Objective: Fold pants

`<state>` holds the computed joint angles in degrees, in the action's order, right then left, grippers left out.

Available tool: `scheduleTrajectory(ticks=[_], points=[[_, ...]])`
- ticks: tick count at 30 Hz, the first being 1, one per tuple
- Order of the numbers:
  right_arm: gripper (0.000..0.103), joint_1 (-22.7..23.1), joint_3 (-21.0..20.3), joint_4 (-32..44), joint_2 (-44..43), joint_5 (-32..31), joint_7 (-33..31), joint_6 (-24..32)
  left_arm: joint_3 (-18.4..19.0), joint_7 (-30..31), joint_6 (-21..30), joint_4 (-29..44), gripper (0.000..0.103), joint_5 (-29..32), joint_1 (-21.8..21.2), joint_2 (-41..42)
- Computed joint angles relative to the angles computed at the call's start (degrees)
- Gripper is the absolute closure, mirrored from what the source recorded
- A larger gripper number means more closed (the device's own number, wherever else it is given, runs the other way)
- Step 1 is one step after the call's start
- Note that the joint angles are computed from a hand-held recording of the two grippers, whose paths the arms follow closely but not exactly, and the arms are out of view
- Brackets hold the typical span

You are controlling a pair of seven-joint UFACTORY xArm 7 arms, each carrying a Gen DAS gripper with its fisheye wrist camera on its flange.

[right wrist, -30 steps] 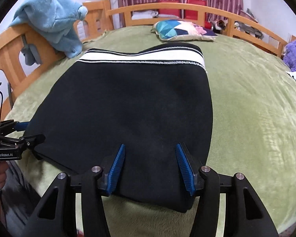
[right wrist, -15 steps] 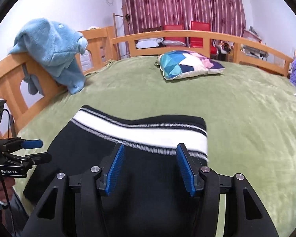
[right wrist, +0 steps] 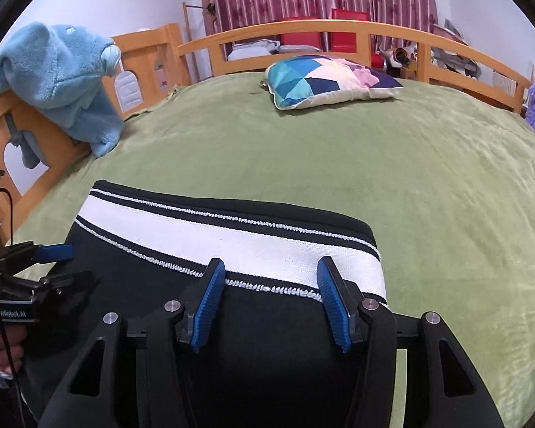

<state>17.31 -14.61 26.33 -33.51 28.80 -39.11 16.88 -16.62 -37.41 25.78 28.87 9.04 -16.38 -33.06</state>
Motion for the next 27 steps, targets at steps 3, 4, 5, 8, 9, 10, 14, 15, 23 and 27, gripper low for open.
scheduleTrajectory(ticks=[3,4,5,8,9,10,14,15,23,27], points=[[0.049,-2.8,2.1,-1.7,-3.0,-2.0,1.7,1.4,-0.6,-0.5,3.9,-0.9,0.027,0.0,-0.6,-2.9],[0.048,-4.2,3.0,-2.4,-4.3,-3.1,2.9,2.1,-1.1,-0.9,5.6,-1.5,0.027,0.1,-0.9,-4.5],[0.043,-5.8,3.9,-3.4,-6.1,-4.2,4.3,3.3,-1.5,-1.2,7.2,-2.2,0.026,0.1,-1.3,-6.1],[0.038,-9.8,5.0,-6.8,-13.1,-7.3,8.1,9.4,-1.8,-2.4,11.3,-6.0,0.026,-1.4,-4.2,-13.3],[0.038,-11.5,5.6,-8.8,-16.6,-8.6,9.0,10.7,-1.8,-3.0,12.8,-7.2,0.025,-2.2,-5.2,-15.7],[0.038,-12.8,6.0,-10.5,-19.8,-9.9,9.7,11.9,-1.6,-3.6,14.4,-8.6,0.025,-3.4,-6.6,-18.6],[0.034,-18.1,5.0,-14.8,-33.0,-14.1,12.5,22.3,0.0,-6.6,18.2,-13.7,0.025,-9.2,-11.5,-28.8],[0.034,-19.4,4.3,-14.9,-35.3,-15.0,13.0,26.2,0.0,-7.4,19.4,-14.5,0.025,-10.4,-12.5,-30.8],[0.035,-26.6,1.8,-11.9,-51.0,-18.1,15.7,44.4,-6.0,-10.6,29.8,-7.9,0.025,-10.4,-15.3,-36.3],[0.033,-25.7,3.5,-5.8,-54.5,-18.3,18.9,47.6,-8.9,-10.6,33.4,0.6,0.023,-8.4,-12.5,-34.8]])
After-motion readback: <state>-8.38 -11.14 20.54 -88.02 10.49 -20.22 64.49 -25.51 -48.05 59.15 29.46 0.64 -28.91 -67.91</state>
